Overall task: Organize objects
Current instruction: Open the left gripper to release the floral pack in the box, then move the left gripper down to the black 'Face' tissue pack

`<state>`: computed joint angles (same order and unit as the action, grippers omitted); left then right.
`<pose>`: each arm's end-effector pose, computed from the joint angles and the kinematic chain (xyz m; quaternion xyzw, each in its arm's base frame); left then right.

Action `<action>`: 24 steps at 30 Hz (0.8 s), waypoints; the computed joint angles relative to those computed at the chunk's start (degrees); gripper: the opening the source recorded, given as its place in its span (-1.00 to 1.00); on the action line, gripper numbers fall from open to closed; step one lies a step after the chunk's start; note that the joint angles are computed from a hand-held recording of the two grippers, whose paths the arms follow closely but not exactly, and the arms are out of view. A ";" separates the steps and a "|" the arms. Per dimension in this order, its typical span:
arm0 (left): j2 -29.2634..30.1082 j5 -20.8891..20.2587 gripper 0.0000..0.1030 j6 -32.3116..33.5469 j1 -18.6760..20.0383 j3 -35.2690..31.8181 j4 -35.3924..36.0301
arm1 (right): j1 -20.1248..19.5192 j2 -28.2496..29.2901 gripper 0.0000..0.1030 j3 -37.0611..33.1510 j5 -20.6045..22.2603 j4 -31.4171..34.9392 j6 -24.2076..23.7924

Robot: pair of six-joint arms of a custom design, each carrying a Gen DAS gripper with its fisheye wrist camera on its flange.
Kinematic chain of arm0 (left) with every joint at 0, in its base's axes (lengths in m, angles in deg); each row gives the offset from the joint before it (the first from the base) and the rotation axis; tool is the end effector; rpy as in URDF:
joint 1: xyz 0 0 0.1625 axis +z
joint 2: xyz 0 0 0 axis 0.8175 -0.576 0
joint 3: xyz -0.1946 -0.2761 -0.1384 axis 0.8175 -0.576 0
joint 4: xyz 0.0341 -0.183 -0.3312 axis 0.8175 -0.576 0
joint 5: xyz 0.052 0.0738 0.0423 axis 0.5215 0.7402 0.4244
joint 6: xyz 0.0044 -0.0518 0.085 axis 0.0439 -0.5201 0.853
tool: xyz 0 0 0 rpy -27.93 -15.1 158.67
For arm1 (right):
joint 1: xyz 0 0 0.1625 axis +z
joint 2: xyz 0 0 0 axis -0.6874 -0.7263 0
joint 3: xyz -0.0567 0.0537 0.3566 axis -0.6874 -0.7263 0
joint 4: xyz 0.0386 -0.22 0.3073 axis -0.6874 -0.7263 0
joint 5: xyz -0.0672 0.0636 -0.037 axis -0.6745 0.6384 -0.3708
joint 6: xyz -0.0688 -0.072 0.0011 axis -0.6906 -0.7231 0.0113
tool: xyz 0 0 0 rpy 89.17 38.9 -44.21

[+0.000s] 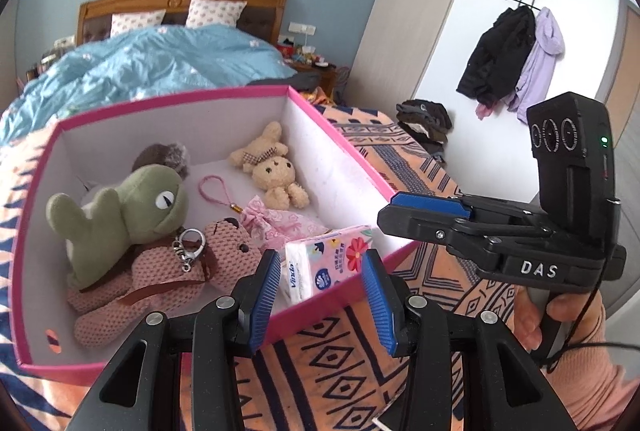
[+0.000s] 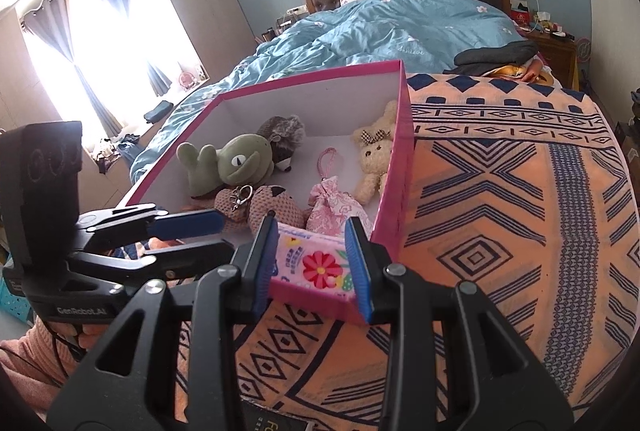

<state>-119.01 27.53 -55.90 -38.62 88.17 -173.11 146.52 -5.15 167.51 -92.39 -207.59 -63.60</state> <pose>-0.2659 -0.2921 0.2375 0.1909 0.8964 -0.3487 0.1958 0.2268 -0.3998 0.2345 0.3905 -0.8978 0.1972 0.0515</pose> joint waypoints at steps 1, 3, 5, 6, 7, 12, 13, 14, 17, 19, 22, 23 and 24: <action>-0.75 0.69 -0.06 -0.77 -0.98 0.28 1.21 | -0.14 -0.48 -0.28 0.34 0.44 -0.01 -0.24; -2.43 2.43 0.08 -2.68 -3.55 0.96 4.15 | -0.57 -1.77 -0.28 1.18 1.44 0.19 -0.58; -4.05 3.99 0.18 -5.07 -5.96 1.56 7.55 | -1.05 -3.26 -0.27 2.22 2.41 0.21 -1.11; -4.96 4.41 0.20 -6.19 -7.17 1.95 9.09 | -1.34 -4.14 -0.26 2.77 2.94 0.42 -1.26; -5.59 4.45 0.22 -6.95 -7.95 2.27 9.94 | -1.62 -4.98 -0.24 3.27 3.44 0.72 -1.38; -7.78 2.61 0.23 -10.34 -11.34 4.30 12.58 | -2.82 -8.82 -0.16 6.26 4.51 2.74 -3.43; -7.86 1.88 0.23 -10.93 -11.84 4.71 12.98 | -3.06 -9.46 -0.15 6.83 4.53 3.20 -3.82; -7.80 1.30 0.23 -11.57 -12.20 4.95 13.25 | -3.36 -10.12 -0.14 7.46 4.59 3.66 -4.21; -7.52 -1.41 0.23 -12.86 -13.03 6.36 12.11 | -4.58 -12.06 -0.13 9.51 4.54 5.05 -4.92; -7.12 -3.51 0.23 -13.24 -13.22 7.35 10.56 | -5.71 -13.15 -0.13 10.90 4.17 5.83 -5.46; -6.10 -5.95 0.23 -13.56 -13.14 8.57 8.46 | -7.45 -14.77 -0.13 12.83 3.59 7.03 -5.77; -5.89 -6.96 0.23 -13.83 -13.09 9.12 7.57 | -7.91 -15.10 -0.13 13.35 3.32 7.19 -5.67; -5.54 -7.72 0.23 -14.07 -12.99 9.52 6.62 | -8.52 -15.57 -0.13 13.89 3.12 7.35 -5.67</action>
<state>-124.55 19.81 -69.98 -51.60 97.70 -166.49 138.00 -20.72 181.40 -89.27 -200.24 -69.27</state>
